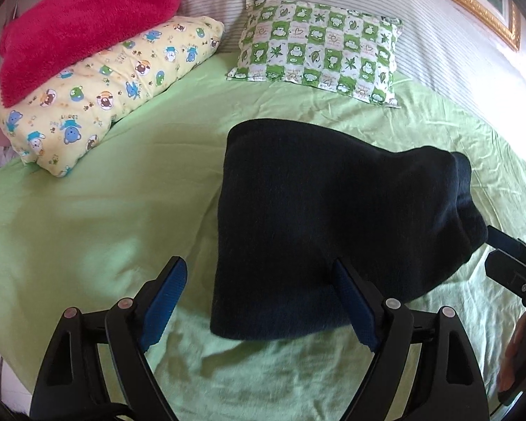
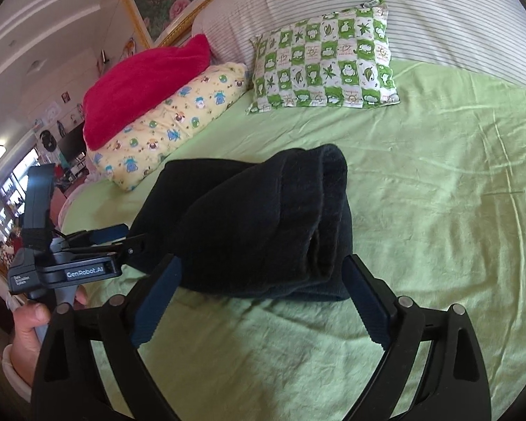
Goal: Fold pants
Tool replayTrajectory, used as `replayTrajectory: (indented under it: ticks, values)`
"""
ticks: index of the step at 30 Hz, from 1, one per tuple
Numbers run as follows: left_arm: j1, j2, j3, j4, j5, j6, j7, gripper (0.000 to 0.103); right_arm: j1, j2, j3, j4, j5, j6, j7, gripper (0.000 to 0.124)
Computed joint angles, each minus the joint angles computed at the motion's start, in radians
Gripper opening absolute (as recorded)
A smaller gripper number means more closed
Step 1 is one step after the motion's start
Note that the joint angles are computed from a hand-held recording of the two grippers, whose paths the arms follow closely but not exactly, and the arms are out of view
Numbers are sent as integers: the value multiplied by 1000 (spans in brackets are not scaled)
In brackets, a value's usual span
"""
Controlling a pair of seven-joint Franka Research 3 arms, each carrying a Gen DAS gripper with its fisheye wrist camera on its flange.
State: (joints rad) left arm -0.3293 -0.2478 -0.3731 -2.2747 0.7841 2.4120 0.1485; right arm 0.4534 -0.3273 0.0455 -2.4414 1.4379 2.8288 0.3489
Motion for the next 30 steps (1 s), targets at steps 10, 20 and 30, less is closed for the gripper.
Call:
replayTrajectory:
  ticks: [10,20,30]
  values:
    - [-6,-41,-12,-48,-13,-7,-6,87,9,-6,14,-23,-68,19,36,94]
    - [-22,-42,-35,-49,6,-34,-11,87,41,-23,10,-55,-43,40,-28,95]
    - [-56,-1,-53,-37,60,-85,-51,88,36,-9,28,-49,83,53,-213,97]
